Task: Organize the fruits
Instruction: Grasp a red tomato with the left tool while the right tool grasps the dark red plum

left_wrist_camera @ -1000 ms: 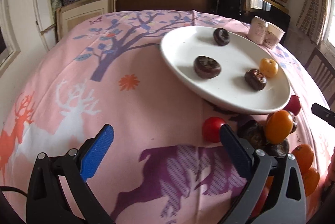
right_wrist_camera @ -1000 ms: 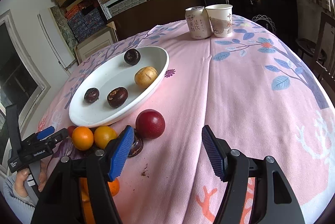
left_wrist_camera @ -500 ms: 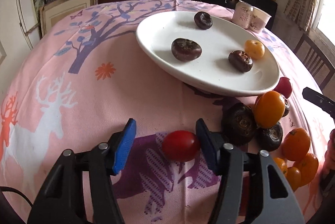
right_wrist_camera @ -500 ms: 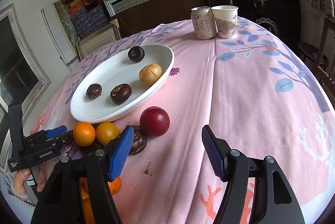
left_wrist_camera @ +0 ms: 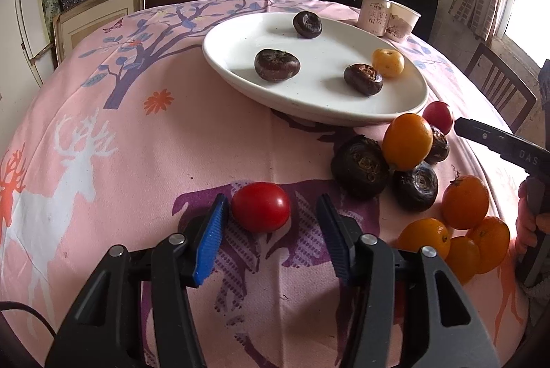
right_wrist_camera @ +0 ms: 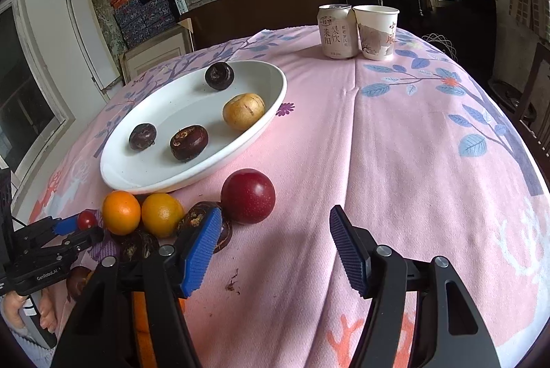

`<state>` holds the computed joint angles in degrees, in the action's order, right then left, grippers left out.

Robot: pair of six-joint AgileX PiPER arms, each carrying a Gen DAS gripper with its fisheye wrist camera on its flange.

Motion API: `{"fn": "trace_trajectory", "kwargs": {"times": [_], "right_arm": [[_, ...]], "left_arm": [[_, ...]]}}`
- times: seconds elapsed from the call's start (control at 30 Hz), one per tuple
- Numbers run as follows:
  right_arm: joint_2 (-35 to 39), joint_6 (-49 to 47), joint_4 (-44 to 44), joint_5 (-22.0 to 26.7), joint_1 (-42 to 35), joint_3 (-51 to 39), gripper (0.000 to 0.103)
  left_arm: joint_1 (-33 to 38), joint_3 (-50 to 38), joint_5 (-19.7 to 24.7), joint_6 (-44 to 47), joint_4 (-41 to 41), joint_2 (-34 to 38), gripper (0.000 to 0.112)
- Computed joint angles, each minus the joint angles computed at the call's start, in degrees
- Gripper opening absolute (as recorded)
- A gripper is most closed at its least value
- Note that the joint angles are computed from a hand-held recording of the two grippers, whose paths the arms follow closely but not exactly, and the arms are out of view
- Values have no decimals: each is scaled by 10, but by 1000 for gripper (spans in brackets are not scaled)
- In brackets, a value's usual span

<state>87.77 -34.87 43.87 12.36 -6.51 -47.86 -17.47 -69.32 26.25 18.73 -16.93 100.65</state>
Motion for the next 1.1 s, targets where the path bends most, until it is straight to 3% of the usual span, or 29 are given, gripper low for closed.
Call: {"fn": "trace_trajectory", "kwargs": {"times": [0.07,0.13,0.33,0.37,0.5,0.8,1.0,1.1], "right_arm": [[13,4,-2,2,4,-14,64],[29,1,3,13,5,-30,56],[53,-138,149,75,-23,-47,37],[52,-141,153,78,-23,-46,37],[43,-150,161,75,-24,-33,36],[20,-179,193,60,-34,-3,36],[-43,-350,367,41,-42,45,36],[-54,-363,389,54,-46,32,36]], "left_arm": [[-1,-1,0,1,-1,1,52],[0,-1,0,1,-3,1,51],[0,-1,0,5,-7,1,51],[0,0,-1,9,-10,1,50],[0,12,-12,20,-22,-8,32],[-1,55,-42,40,-45,-44,32],[18,57,-49,129,-150,-67,32],[15,-1,-22,94,-123,-48,32]]}}
